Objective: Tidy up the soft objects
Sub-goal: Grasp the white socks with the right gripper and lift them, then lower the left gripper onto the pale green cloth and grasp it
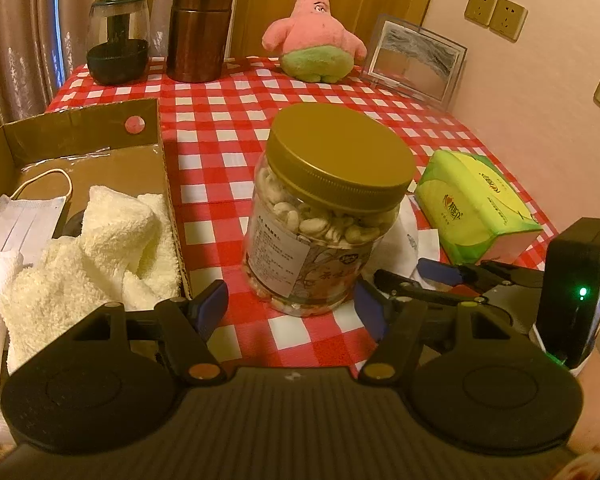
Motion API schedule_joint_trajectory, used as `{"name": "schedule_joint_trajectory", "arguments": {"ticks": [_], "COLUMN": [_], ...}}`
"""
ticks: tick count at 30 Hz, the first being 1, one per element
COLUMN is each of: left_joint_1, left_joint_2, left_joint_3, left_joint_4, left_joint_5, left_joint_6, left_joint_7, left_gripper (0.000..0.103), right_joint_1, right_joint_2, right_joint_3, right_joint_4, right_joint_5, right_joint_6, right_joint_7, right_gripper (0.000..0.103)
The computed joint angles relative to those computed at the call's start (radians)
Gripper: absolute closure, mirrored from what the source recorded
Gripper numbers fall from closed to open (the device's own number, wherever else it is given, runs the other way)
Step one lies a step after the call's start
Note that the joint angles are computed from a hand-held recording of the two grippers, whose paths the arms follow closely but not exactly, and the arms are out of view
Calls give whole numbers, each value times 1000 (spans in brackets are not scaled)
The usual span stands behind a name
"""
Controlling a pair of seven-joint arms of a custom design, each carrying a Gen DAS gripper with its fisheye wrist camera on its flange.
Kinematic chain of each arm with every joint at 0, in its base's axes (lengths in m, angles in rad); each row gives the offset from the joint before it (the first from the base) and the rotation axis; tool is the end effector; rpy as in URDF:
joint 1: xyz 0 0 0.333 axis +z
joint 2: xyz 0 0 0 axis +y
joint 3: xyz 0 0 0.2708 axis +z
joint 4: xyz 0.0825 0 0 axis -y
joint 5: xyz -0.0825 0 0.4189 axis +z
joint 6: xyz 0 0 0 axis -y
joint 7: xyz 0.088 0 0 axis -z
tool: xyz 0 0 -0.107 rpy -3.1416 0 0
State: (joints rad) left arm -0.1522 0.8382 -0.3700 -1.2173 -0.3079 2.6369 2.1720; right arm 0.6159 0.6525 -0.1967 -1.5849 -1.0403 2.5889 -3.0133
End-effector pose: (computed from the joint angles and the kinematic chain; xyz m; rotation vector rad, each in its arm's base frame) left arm 0.7346 -0.3127 0.3149 -1.1893 2.5354 -1.0952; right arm 0.6481 0.3249 0.2320 -1.3961 2.0785 -0.8977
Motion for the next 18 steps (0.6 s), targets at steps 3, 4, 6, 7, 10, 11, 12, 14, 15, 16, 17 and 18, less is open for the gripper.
{"name": "schedule_joint_trajectory", "arguments": {"ticks": [3,4,6,7,10,11,12,14,15,16,17,18], "left_joint_1": [1,1,0,1,5,7,8,12,15,19,24,28], "left_joint_2": [-3,-3,-5,-7,-18,-23,-27,-40,-49,-59,-69,-81], "left_joint_3": [0,0,0,0,-5,-7,-10,-14,-18,-23,-27,-32], "left_joint_4": [-5,-5,-9,-10,-20,-25,-27,-39,-50,-61,-71,-84], "left_joint_5": [1,0,1,0,-4,-7,-9,-16,-20,-25,-30,-36], "left_joint_6": [3,4,7,10,19,24,26,34,42,48,50,54], "left_joint_7": [0,-1,-5,-5,-5,-3,-3,-2,1,7,12,19], "left_gripper": [37,37,37,37,37,37,37,37,37,37,37,37], "right_joint_1": [0,-1,-2,0,11,15,16,18,18,15,11,9], "right_joint_2": [-11,-13,-23,-30,-59,-72,-84,-120,-140,-159,-179,-201], "right_joint_3": [2,2,4,4,1,1,4,9,14,19,26,32], "right_joint_4": [-12,-16,-27,-34,-62,-72,-81,-108,-122,-136,-151,-167], "right_joint_5": [2,2,3,-1,-31,-45,-58,-90,-110,-132,-155,-181], "right_joint_6": [3,7,13,16,19,13,9,-5,-12,-14,-20,-28], "right_joint_7": [3,4,11,16,45,50,56,77,90,101,113,128], "right_gripper": [78,85,90,92,93,93,94,94,94,94,94,94]}}
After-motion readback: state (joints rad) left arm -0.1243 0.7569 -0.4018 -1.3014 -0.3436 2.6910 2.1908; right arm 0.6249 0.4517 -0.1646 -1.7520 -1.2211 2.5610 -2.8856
